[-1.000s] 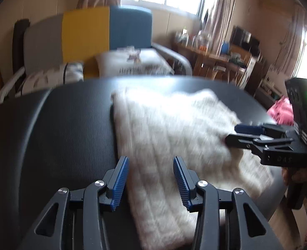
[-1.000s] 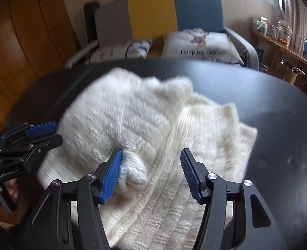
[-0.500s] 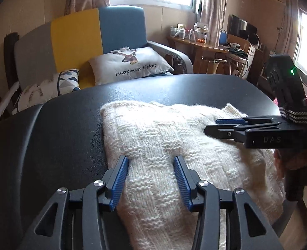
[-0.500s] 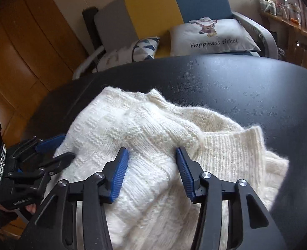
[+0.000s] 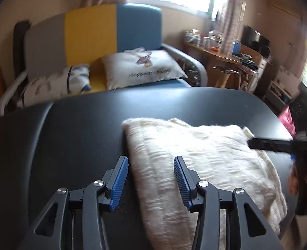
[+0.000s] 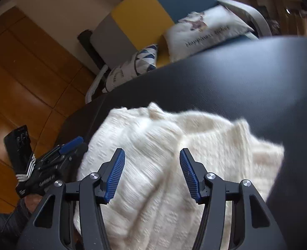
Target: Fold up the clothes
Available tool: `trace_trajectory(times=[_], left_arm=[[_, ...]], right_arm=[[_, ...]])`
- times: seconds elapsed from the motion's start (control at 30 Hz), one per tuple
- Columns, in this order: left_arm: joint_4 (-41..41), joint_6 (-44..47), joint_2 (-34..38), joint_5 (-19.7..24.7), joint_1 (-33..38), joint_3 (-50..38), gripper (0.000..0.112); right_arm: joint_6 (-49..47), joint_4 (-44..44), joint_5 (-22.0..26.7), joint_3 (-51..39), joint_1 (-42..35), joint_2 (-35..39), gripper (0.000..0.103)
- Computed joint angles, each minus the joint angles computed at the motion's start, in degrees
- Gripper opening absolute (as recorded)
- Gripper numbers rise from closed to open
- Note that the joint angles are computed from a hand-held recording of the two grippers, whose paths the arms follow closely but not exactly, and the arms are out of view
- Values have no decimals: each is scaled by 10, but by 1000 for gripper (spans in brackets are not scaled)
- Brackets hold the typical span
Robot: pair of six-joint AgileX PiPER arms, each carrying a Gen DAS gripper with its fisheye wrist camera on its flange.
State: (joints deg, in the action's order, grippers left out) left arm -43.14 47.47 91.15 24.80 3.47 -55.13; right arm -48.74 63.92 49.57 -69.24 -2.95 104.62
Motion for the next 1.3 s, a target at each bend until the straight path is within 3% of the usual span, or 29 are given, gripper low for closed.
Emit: trace_trajectory(times=[0.2,0.43,0.53,0.6,0.77,0.87,0.97,1.03,1.2,1.27,1.3], left_arm=[[-68,79,-1,-4,15,25,46],[-56,75,-15,-23,4,41,46],[-65,93,-37,-38,-3,57,46],[-62,110,-50,-24,-8,60,46],[-64,160,-72,79,-13,50,46],[-27,123,-62,143,-18,5,46],[6,69,-38,208,-29,-62,46],[29,29,-2,265,-42,-132,46],[107,-57,96,387,-105,-300,46],[159,-105,128,400,-141,-350,46],[170,-119,153,432,-154,-385,46]], right_arm=[[-58,34,51,35,-17,6,58],[-100,57,38,51,5,2,58],[-109,80,44,62,-1,9,67],[-121,90,44,72,1,8,74],[-156,93,4,102,25,-31,72],[-177,61,-56,127,56,-71,52],[-214,73,-94,159,69,-96,45],[-244,110,-68,172,52,-91,45],[-260,201,101,192,-33,-26,58],[-279,223,128,214,-49,-14,58],[-289,230,135,224,-55,-11,58]])
